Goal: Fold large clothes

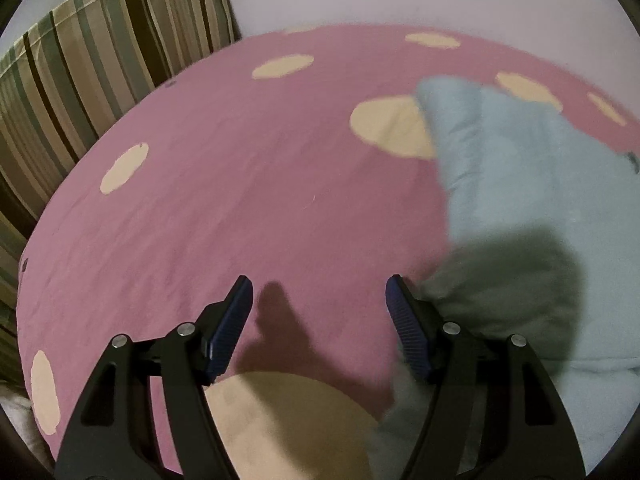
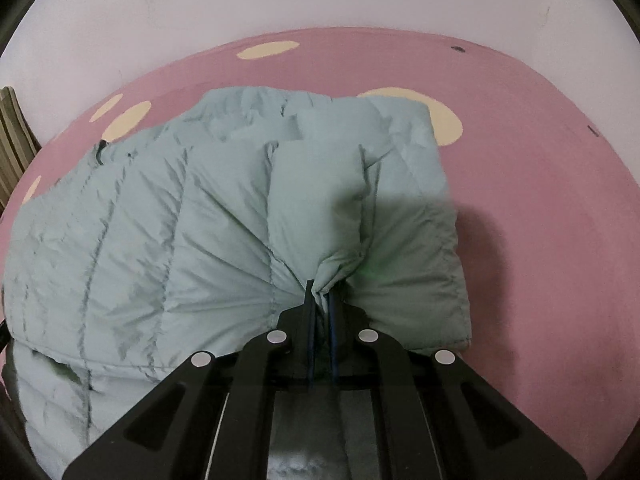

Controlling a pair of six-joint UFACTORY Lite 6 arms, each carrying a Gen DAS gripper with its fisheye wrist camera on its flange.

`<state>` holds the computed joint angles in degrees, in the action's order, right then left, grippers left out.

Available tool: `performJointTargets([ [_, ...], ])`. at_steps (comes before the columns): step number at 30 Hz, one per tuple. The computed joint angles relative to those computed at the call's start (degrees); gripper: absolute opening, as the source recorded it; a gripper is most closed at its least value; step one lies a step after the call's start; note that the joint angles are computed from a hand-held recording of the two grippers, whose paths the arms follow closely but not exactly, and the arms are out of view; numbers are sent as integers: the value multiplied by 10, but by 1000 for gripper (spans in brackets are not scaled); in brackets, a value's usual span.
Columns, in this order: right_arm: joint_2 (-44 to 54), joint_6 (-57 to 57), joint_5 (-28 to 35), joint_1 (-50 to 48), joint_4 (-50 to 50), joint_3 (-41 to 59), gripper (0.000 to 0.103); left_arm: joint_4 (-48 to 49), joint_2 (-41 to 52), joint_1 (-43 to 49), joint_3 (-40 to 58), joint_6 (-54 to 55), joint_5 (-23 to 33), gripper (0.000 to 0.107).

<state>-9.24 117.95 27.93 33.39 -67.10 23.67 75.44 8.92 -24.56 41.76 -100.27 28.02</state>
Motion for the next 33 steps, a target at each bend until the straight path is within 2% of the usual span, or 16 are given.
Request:
performJointTargets([
  [2, 3, 6, -4, -1, -5, 0, 4, 32, -2, 8, -9, -30, -10, 71],
  [7, -6, -27, 2, -1, 15, 6, 6, -10, -29, 8, -11, 16, -1, 71],
  [10, -53, -82, 45, 23, 75, 9, 9, -20, -94, 0, -39, 21, 7, 71],
  [13, -94, -69, 105, 63, 84, 15, 22, -40, -146, -20, -38, 42, 2, 71],
  [15, -95, -61, 124, 88, 76, 38, 22, -37, -143, -37, -16, 49, -18, 71],
  [19, -23, -35, 49, 90, 17, 84, 22, -37, -57, -68, 50, 49, -37, 71],
  [22, 54, -26, 21, 84, -5, 118, 22, -63, 28, -78, 100, 78, -31, 71],
  [26, 139, 27, -40, 38, -67, 132, 22, -101, 87, -54, 127, 123, -77, 73],
  [28, 151, 53, -46, 30, -94, 136, 21, -89, 101, -40, 130, 115, -94, 77],
  [33, 144, 46, -30, 43, -82, 137, 21, -94, 91, -42, 124, 131, -87, 77],
])
